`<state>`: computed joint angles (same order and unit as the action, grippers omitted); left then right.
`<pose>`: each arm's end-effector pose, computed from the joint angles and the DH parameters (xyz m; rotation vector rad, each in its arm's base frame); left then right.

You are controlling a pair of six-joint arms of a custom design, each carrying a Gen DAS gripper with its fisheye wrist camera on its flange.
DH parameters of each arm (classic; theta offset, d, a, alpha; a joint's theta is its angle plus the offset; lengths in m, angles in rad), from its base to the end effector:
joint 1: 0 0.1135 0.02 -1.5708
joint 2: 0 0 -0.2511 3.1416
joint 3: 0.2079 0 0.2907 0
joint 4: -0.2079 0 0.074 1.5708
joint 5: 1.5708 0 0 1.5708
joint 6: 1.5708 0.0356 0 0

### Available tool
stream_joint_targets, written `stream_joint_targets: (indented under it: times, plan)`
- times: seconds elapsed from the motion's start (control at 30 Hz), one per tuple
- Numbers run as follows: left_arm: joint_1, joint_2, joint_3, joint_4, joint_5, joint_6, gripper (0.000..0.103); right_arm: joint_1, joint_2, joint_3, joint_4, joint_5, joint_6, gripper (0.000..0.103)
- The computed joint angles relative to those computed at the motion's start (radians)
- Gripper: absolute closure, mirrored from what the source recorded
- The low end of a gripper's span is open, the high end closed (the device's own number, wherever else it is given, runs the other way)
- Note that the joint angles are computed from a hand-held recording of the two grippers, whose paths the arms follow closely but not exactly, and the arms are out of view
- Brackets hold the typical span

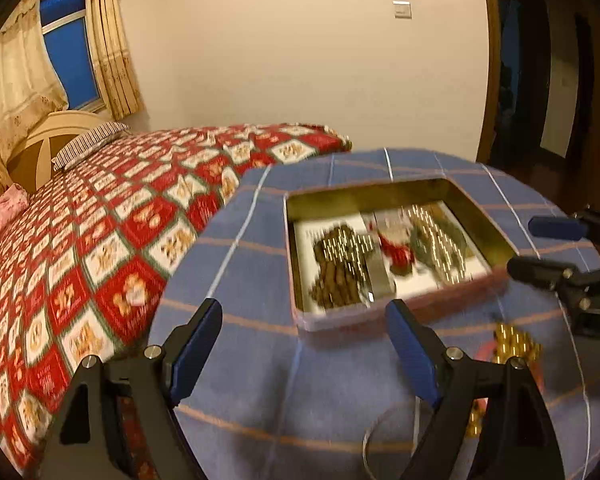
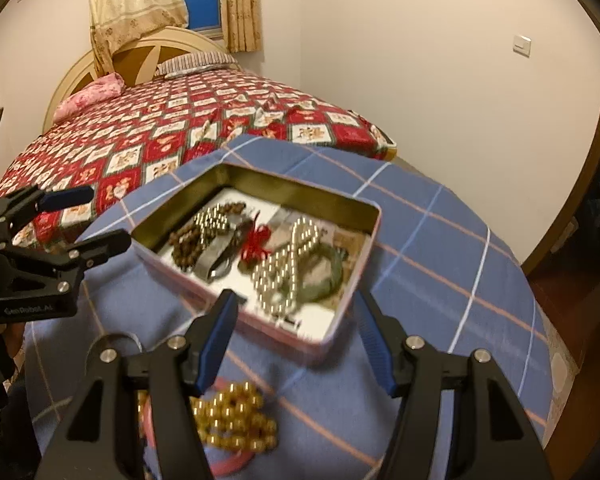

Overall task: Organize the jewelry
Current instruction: 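Move the left tool to the silver bangle while the right tool approaches the gold bead bracelet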

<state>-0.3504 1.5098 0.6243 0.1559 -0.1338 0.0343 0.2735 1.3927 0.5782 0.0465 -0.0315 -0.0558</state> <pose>0.2953 -0.1029 0.1090 0.3707 2.2623 -0.0097 0.2820 0.0803 0.1188 -0.3994 2.3086 0.1447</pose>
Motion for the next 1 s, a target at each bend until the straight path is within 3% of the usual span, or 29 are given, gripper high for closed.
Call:
stream_joint_targets:
  times: [0.37,0.73,1.0]
  plan:
    - [-0.063,-0.04,-0.169,0.04,-0.053,-0.042,0.02,0.003,-0.061,-0.136,0.011,-0.007,0.029,0.039]
    - [-0.074,0.007,-0.166,0.035,-0.071,-0.068,0.02,-0.011,-0.088,-0.193,0.025,-0.027,0.047,0.039]
    - [-0.071,0.014,-0.161,0.035,-0.038,-0.068,0.042,0.003,-0.065,-0.184,0.021,-0.009,0.056,0.039]
